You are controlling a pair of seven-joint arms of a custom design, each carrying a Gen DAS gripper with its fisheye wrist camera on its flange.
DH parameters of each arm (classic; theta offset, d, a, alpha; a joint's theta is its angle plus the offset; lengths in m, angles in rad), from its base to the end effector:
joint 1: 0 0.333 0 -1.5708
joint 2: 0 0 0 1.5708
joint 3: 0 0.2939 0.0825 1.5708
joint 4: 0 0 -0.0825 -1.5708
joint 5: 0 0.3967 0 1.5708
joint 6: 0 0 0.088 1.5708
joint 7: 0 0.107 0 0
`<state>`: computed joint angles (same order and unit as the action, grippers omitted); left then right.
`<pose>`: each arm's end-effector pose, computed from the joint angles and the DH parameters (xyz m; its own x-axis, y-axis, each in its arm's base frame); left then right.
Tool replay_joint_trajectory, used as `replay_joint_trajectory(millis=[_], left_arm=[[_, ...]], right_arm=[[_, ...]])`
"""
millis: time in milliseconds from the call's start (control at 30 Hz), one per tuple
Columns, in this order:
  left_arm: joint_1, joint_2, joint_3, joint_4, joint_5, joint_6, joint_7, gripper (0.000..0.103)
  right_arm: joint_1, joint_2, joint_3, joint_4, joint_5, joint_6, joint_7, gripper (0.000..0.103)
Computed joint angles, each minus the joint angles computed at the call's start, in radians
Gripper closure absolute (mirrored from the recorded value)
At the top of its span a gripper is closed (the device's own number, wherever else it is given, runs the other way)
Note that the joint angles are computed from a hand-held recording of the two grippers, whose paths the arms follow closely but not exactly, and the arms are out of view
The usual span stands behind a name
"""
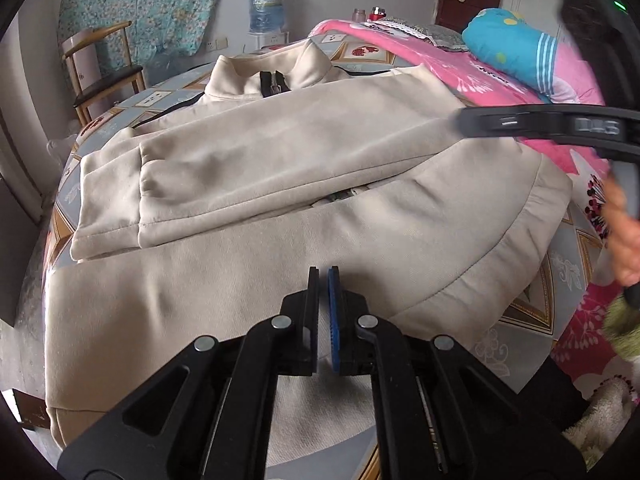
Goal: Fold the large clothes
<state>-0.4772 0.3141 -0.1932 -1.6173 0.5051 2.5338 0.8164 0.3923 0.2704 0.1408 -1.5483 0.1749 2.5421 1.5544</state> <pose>0.5559 -0.4276 0.4885 -0.2302 -0.9719 0.0487 -0.7564 0.1472 -0.6373 0.6091 0.3431 0.5562 0.4680 -0.8620 -0.1950 -0.7204 -0.2443 -0.6491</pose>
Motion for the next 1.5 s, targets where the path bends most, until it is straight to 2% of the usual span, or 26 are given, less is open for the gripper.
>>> replay_joint_trajectory(millis=[67,133,233,267,300,400,467,500,600,700,800,833,900,933,1067,1133,1200,1233,1267,1300,1333,1400,1433,1500], left_arm=[[-0.004,0.006,0.002,0.012,0.005,-0.015,-0.002,0.097],[-0.004,0.006,0.002,0.015,0.005,-0.022,0.004,0.097],[-0.002,0.005,-0.001,0.016,-0.001,-0.026,0.011,0.097],[0.001,0.008,-0.004,0.021,-0.009,-0.030,0.020,0.097],[0.002,0.005,-0.005,0.019,-0.013,-0.031,0.025,0.097],[0.013,0.006,-0.015,0.026,-0.047,-0.045,0.067,0.097],[0.024,0.008,-0.021,0.029,-0.079,-0.043,0.098,0.097],[0.031,0.008,-0.026,0.029,-0.102,-0.041,0.117,0.097],[0.041,0.003,-0.030,0.024,-0.145,-0.039,0.147,0.097],[0.037,0.005,-0.026,0.026,-0.153,-0.038,0.151,0.097],[0.046,-0.003,-0.029,0.008,-0.179,-0.010,0.162,0.097],[0.054,-0.007,-0.032,-0.004,-0.197,0.007,0.171,0.097],[0.075,-0.020,-0.044,-0.031,-0.251,0.043,0.200,0.097],[0.087,-0.024,-0.051,-0.043,-0.284,0.058,0.219,0.098],[0.116,-0.038,-0.067,-0.080,-0.384,0.113,0.274,0.099],[0.120,-0.039,-0.070,-0.087,-0.414,0.126,0.288,0.100],[0.127,-0.041,-0.074,-0.089,-0.446,0.128,0.310,0.100],[0.120,-0.046,-0.065,-0.088,-0.436,0.114,0.298,0.100],[0.098,-0.060,-0.038,-0.092,-0.379,0.094,0.246,0.100],[0.091,-0.080,-0.028,-0.108,-0.346,0.095,0.220,0.100],[0.099,-0.109,-0.035,-0.142,-0.351,0.124,0.224,0.100],[0.133,-0.172,-0.074,-0.226,-0.458,0.209,0.301,0.100],[0.139,-0.189,-0.085,-0.249,-0.500,0.219,0.324,0.100],[0.126,-0.189,-0.082,-0.259,-0.486,0.169,0.286,0.100]], right_arm=[[0.007,-0.077,-0.027,-0.099,-0.069,-0.002,0.023,0.095],[0.011,-0.127,-0.047,-0.174,-0.173,-0.040,0.091,0.095],[0.032,-0.138,-0.101,-0.226,-0.431,-0.105,0.287,0.095],[0.008,-0.154,-0.089,-0.260,-0.427,-0.066,0.298,0.095],[-0.006,-0.160,-0.084,-0.264,-0.393,-0.064,0.300,0.095],[-0.015,-0.179,-0.077,-0.256,-0.432,-0.060,0.376,0.095],[-0.021,-0.201,-0.057,-0.271,-0.380,-0.007,0.322,0.093],[-0.023,-0.211,-0.038,-0.281,-0.284,0.040,0.237,0.093],[-0.010,-0.182,0.008,-0.249,-0.076,0.070,0.016,0.092],[0.019,-0.121,0.029,-0.206,-0.028,0.055,-0.070,0.092],[0.049,-0.066,0.006,-0.182,-0.101,0.015,-0.025,0.092],[0.052,-0.076,0.005,-0.199,-0.115,0.035,-0.030,0.092],[0.066,-0.077,-0.003,-0.174,-0.172,-0.007,0.019,0.092],[0.064,-0.083,0.002,-0.174,-0.153,-0.001,0.005,0.092],[0.037,-0.085,0.060,-0.156,0.066,0.038,-0.179,0.092],[0.053,-0.054,0.064,-0.127,0.064,0.037,-0.193,0.092],[0.075,0.004,0.054,-0.074,0.023,-0.009,-0.170,0.092],[0.080,0.023,0.051,-0.065,0.014,-0.020,-0.163,0.092],[0.074,0.017,0.057,-0.083,0.040,0.012,-0.184,0.092],[0.071,0.018,0.057,-0.075,0.049,-0.006,-0.186,0.092],[0.071,0.020,0.054,-0.067,0.057,-0.021,-0.182,0.092],[0.070,0.023,0.054,-0.062,0.068,-0.026,-0.182,0.092],[0.071,0.024,0.053,-0.062,0.068,-0.026,-0.182,0.092],[0.073,0.027,0.050,-0.057,0.065,-0.029,-0.177,0.092]])
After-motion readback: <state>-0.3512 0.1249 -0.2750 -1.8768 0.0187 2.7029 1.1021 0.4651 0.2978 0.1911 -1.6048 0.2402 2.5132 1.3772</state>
